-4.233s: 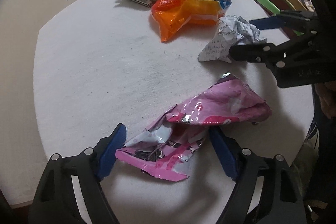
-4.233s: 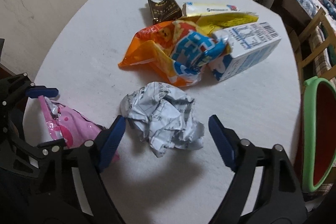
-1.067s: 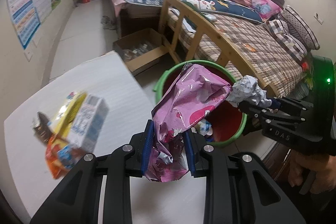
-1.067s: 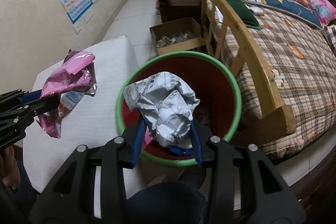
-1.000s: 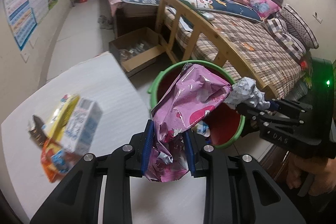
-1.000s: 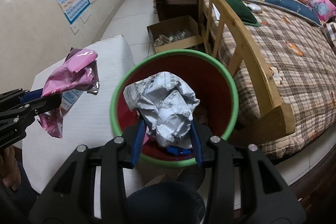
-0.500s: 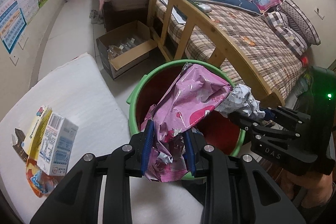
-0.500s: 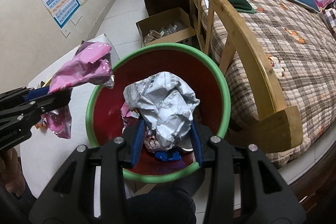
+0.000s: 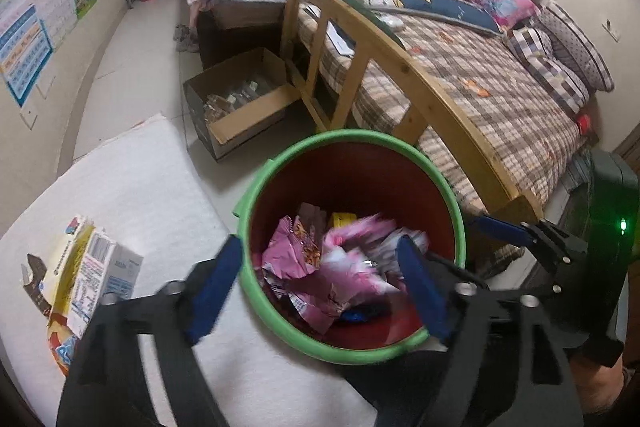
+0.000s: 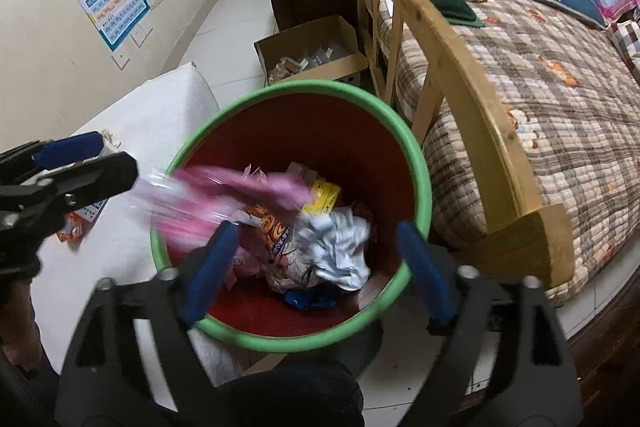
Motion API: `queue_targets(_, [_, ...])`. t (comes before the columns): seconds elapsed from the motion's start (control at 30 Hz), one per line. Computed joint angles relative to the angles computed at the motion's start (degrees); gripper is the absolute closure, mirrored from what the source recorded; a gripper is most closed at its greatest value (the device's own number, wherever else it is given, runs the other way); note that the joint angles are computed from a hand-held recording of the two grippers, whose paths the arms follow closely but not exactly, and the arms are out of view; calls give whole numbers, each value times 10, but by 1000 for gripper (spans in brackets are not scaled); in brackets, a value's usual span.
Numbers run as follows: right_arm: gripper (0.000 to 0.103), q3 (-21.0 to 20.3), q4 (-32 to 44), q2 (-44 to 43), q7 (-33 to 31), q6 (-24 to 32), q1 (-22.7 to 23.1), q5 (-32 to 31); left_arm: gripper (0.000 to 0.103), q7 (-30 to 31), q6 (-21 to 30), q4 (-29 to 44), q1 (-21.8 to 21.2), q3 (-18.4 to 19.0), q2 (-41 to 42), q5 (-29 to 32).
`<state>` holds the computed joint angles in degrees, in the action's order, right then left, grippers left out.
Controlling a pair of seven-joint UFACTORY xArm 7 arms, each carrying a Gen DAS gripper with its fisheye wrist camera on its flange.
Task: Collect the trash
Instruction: 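Open both tools to drop the paper and wrapper into the bucket, then move both tools back over the remaining boxes on the table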
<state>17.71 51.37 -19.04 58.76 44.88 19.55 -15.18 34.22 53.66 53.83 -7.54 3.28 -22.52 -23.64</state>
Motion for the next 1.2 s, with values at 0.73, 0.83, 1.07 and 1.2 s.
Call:
queue_targets(0.73, [7, 46, 141, 93, 59, 50, 55, -70, 8, 64, 45, 35, 110, 109, -32, 32])
queue_targets(0.83, [7, 47, 186, 140, 75, 55, 82, -92, 8, 88, 55, 55, 132, 127, -16, 27])
queue_targets(1.07, [7, 23, 286, 239, 106, 51, 153, -126, 8, 163, 92, 112, 188, 166, 41, -2])
queue_targets(1.2, [7, -1, 339, 283, 129, 45, 189, -133, 8, 188, 111, 142, 224, 170, 72, -20])
